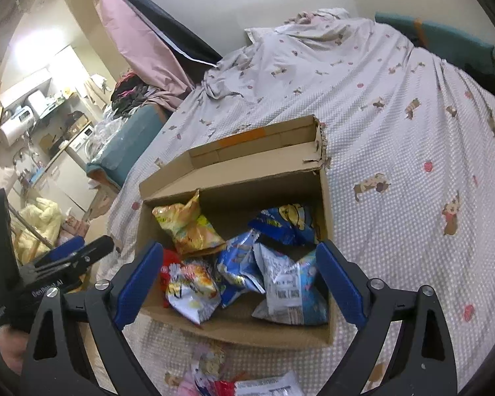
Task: Organize snacks
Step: 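Withdraw both tools from the box toward the remaining snacks, then grasp the white-red bar with the right tool while the left tool grasps a white packet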
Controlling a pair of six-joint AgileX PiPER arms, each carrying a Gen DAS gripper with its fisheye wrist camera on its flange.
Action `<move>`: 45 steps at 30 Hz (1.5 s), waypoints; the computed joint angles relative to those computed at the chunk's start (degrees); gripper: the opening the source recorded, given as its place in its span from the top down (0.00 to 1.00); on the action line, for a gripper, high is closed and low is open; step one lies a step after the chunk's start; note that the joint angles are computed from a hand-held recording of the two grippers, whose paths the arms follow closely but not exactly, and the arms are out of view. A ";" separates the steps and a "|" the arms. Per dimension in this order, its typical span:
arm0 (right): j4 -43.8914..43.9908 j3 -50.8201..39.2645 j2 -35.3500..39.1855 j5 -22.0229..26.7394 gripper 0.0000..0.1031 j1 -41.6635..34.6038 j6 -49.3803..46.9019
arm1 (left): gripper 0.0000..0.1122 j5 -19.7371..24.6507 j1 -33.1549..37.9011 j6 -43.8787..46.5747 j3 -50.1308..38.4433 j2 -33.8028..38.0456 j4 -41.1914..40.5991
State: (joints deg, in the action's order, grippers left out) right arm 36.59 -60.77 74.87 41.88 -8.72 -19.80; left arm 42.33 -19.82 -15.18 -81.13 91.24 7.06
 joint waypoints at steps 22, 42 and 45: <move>-10.35 14.85 -15.71 4.39 0.00 3.08 12.17 | 0.08 -1.59 6.37 6.73 20.37 -15.85 -7.00; -4.95 19.67 -10.47 9.23 0.00 -8.42 7.07 | 0.08 -0.43 5.54 5.24 23.69 -11.18 -7.11; -4.18 19.17 -4.35 11.43 0.00 -6.95 7.41 | 0.08 0.05 6.73 6.89 23.68 -10.77 -9.20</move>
